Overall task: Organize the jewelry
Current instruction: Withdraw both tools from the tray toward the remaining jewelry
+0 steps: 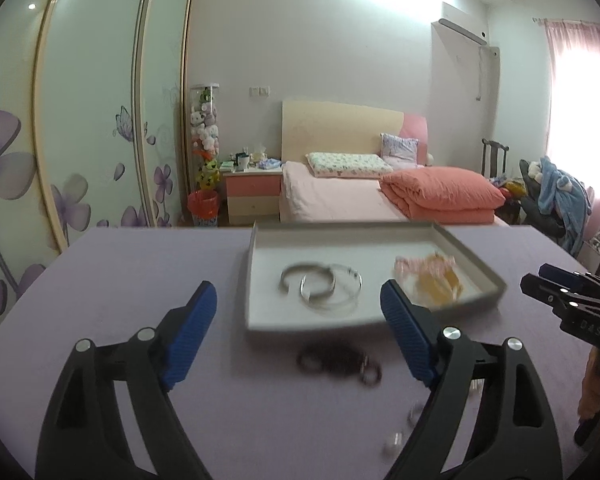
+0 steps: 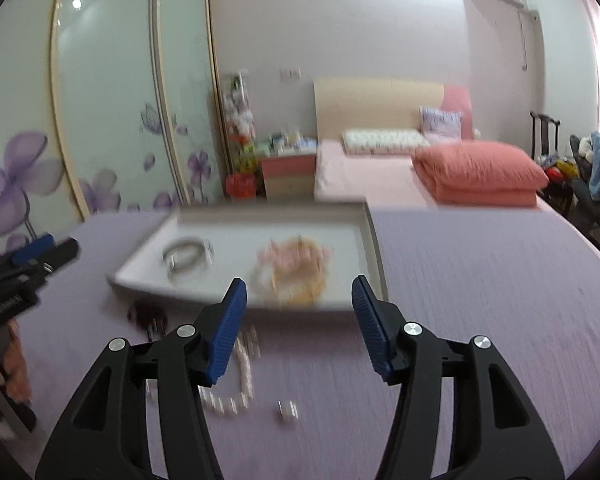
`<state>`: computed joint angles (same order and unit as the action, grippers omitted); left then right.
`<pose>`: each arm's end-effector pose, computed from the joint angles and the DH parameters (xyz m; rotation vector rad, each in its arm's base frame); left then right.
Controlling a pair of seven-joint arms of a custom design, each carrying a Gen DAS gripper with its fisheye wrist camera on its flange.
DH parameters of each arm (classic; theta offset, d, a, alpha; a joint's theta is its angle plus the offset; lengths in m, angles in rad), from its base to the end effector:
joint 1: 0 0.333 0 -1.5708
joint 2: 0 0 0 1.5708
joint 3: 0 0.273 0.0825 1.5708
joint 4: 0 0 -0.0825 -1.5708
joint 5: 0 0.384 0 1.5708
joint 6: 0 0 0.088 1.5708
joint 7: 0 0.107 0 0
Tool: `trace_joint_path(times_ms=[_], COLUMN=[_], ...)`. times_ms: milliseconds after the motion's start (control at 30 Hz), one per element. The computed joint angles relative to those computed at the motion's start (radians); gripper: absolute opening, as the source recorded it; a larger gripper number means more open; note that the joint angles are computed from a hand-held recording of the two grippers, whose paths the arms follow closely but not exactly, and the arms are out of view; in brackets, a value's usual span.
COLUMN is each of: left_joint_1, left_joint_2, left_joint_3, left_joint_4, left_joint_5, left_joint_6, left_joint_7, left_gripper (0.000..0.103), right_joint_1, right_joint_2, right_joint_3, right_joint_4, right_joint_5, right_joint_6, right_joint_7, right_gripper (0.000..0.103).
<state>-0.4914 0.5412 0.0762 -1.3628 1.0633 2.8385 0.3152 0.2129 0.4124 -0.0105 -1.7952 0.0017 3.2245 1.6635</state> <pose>0.6445 -0.3479 0.4578 -1.4946 1.6139 -1.0414 0.6661 0.1374 0.4066 -1.6543 1.4800 -0.7393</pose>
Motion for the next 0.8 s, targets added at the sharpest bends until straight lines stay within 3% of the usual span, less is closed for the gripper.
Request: trace_joint_path(times_ms=[100, 167, 300, 567, 800], left_joint_1=[-0.004, 0.005, 0.053, 0.080, 0.093], left_joint_2=[-0.084, -0.125, -0.176, -0.179, -0.167], left_joint_3=[0.000, -0.016, -0.062, -0.092, -0.100], left_joint_4=[-0.134, -0.198, -0.283, -0.296, -0.284], left_joint_5=[0.040, 0.064, 0.060, 0.057, 0.010], left_joint_6=[0.016, 0.015, 0.028, 0.028, 0.029], left_joint_7=[-0.040, -0.061, -0.069, -0.076, -0.038], left_gripper=[0.083, 0.083, 0.083, 0.083, 0.083], right_joint_1=[-0.053, -0.029, -0.032, -0.016, 0.019], right_joint_2=[-0.038, -0.054, -0.061, -0.014, 0.022], right_joint_3=[0.056, 0.028, 0.042, 0.040, 0.002], right_joint_4=[-0.056, -0.078, -0.088, -0.004, 0.052], right_joint_5=[0.015, 0.009, 0.021, 0.015, -0.040], right_joint_6=[-0.070, -0.120, -0.188, -0.323, -0.347], right_joint_7=[-0.026, -0.014, -0.023, -0.039, 0.008], right_gripper=[0.056, 0.056, 0.050, 0.039, 0.027])
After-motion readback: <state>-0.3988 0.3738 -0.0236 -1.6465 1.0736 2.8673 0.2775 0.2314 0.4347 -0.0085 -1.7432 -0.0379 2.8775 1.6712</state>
